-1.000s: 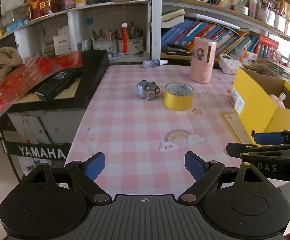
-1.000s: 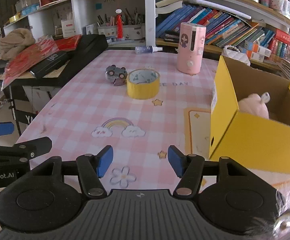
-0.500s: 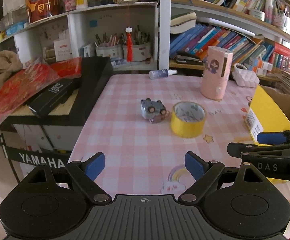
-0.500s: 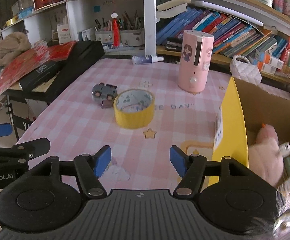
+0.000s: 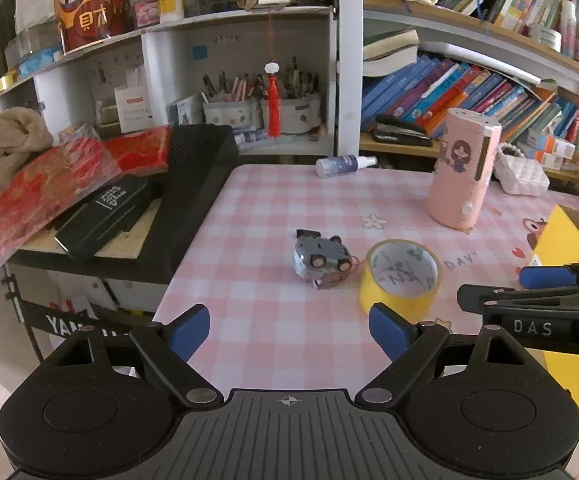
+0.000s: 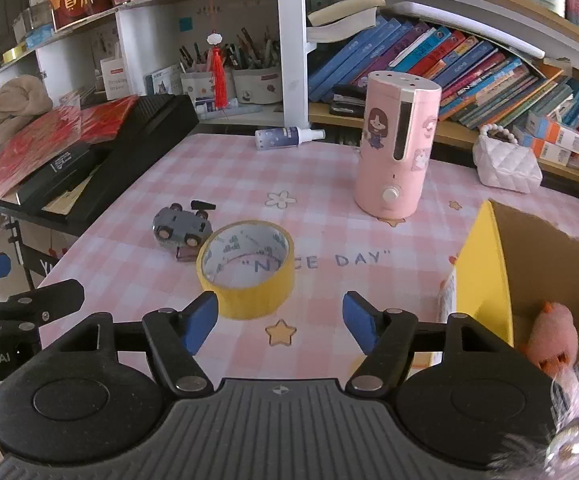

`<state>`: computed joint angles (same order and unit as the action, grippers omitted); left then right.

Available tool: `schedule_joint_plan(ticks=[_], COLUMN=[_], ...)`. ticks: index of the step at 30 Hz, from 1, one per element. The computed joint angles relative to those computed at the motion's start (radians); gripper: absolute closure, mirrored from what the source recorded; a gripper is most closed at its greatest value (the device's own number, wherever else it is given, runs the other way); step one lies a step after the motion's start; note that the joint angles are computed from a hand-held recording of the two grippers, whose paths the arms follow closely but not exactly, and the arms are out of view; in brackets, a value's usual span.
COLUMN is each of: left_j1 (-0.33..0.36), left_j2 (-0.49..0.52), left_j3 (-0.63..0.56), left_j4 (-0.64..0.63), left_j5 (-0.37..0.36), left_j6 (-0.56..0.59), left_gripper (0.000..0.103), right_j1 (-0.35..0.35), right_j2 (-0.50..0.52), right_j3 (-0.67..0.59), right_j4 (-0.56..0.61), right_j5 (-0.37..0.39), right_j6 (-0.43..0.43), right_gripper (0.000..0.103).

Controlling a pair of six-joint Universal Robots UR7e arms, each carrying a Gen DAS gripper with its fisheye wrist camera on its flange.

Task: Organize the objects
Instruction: 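Grasp the yellow tape roll by its rim with the right tool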

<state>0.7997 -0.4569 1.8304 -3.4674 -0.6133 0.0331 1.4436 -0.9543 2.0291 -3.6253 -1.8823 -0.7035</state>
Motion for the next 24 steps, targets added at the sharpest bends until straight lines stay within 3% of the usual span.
schedule_joint_plan(ticks=[7, 14, 24], left_j1=[0.018, 0.036, 0.05], left_j2=[0.018, 0.03, 0.033], left_j3=[-0.058, -0.105, -0.128], left_j4=[0.022, 0.037, 0.066], left_j5=[0.021, 0.043, 0.056], left_j6=[0.004, 0.018, 0.006], left_gripper=[0.014, 0.014, 0.014], right_j1=[-0.002, 0.01, 0.019], right_j2=[0.04, 0.09, 0.2], right_j3=[-0.072, -0.159, -0.303], right_j4=[0.059, 0.182, 0.278], right_j5=[0.002, -0.034, -0.1], right_j6=[-0.021, -0.042, -0.06], right_gripper=[0.027, 0.003, 0.001])
